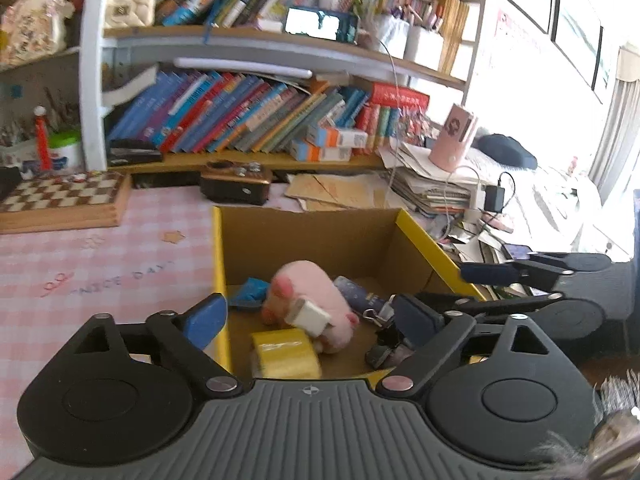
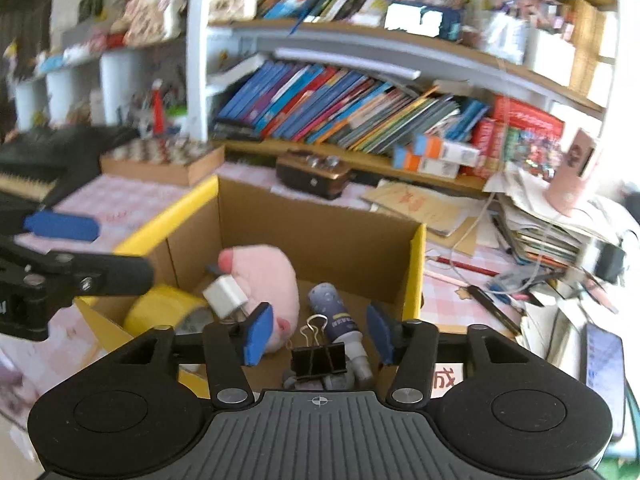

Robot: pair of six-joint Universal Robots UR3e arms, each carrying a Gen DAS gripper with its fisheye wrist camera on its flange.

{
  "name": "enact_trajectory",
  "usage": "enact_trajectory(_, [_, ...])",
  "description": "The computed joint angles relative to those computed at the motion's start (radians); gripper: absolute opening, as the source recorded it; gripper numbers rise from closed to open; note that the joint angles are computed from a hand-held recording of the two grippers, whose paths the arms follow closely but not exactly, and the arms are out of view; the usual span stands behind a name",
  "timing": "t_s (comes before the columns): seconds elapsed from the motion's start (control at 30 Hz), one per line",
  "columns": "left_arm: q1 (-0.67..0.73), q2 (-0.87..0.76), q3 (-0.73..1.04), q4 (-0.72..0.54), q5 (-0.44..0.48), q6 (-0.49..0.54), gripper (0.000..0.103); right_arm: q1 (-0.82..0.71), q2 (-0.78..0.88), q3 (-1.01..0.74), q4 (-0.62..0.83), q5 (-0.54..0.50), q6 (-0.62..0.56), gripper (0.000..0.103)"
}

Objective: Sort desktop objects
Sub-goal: 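Lift both open grippers out of the yellow box and pull back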

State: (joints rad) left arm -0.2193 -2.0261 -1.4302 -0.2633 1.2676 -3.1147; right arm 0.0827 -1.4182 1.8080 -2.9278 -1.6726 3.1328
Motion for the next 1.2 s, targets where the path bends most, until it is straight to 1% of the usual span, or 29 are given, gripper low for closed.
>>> enact_trajectory(0.17, [0.062,0.128,-0.173,0.069,-0.021,0.018,0.096,0.075,-0.035,0.040,-0.044,-0.104,0.100,0.057])
enact_trajectory(0.2, [0.079,0.158,-0.213,0.082,-0.027,0.020,0.098,0.093,-0.039,0.042,-0.044,-0.126,0.119,0.058])
enact_trajectory(0.33, [0.149,0.263,-0.360,0.145,-0.058,0.031,0.100,0.170,-0.051,0.048,-0.038,-0.214,0.188,0.058])
enact_trajectory(0.4, [0.183,0.313,-0.425,0.167,-0.073,0.044,0.101,0.214,-0.052,0.045,-0.025,-0.265,0.229,0.058])
enact_trajectory(0.43, [0.203,0.339,-0.459,0.176,-0.083,0.053,0.101,0.236,-0.050,0.040,-0.017,-0.289,0.250,0.060])
enact_trajectory(0.47, [0.226,0.370,-0.497,0.184,-0.096,0.064,0.102,0.254,-0.048,0.037,-0.009,-0.310,0.270,0.064])
enact_trajectory(0.5, [0.247,0.397,-0.530,0.191,-0.107,0.073,0.103,0.279,-0.046,0.033,0.000,-0.335,0.296,0.065])
enact_trajectory(0.63, [0.345,0.513,-0.658,0.189,-0.169,0.110,0.103,0.368,-0.035,0.008,0.065,-0.410,0.393,0.065])
enact_trajectory(0.73, [0.428,0.610,-0.748,0.153,-0.226,0.149,0.103,0.433,-0.026,-0.011,0.122,-0.448,0.472,0.066])
enact_trajectory(0.87, [0.541,0.748,-0.853,0.072,-0.300,0.221,0.103,0.528,0.002,-0.047,0.193,-0.509,0.568,0.067])
enact_trajectory(0.9, [0.564,0.779,-0.875,0.053,-0.313,0.237,0.103,0.551,0.011,-0.057,0.212,-0.523,0.591,0.067])
enact_trajectory(0.93, [0.592,0.815,-0.897,0.027,-0.328,0.256,0.103,0.573,0.020,-0.069,0.230,-0.537,0.615,0.070])
enact_trajectory(0.97, [0.621,0.856,-0.921,-0.003,-0.342,0.276,0.103,0.597,0.030,-0.079,0.247,-0.554,0.641,0.072])
enact_trajectory(1.03, [0.670,0.929,-0.956,-0.066,-0.371,0.314,0.103,0.635,0.045,-0.098,0.280,-0.575,0.685,0.073])
enact_trajectory(1.2, [0.820,1.144,-1.027,-0.303,-0.472,0.460,0.103,0.705,0.075,-0.135,0.352,-0.599,0.789,0.077])
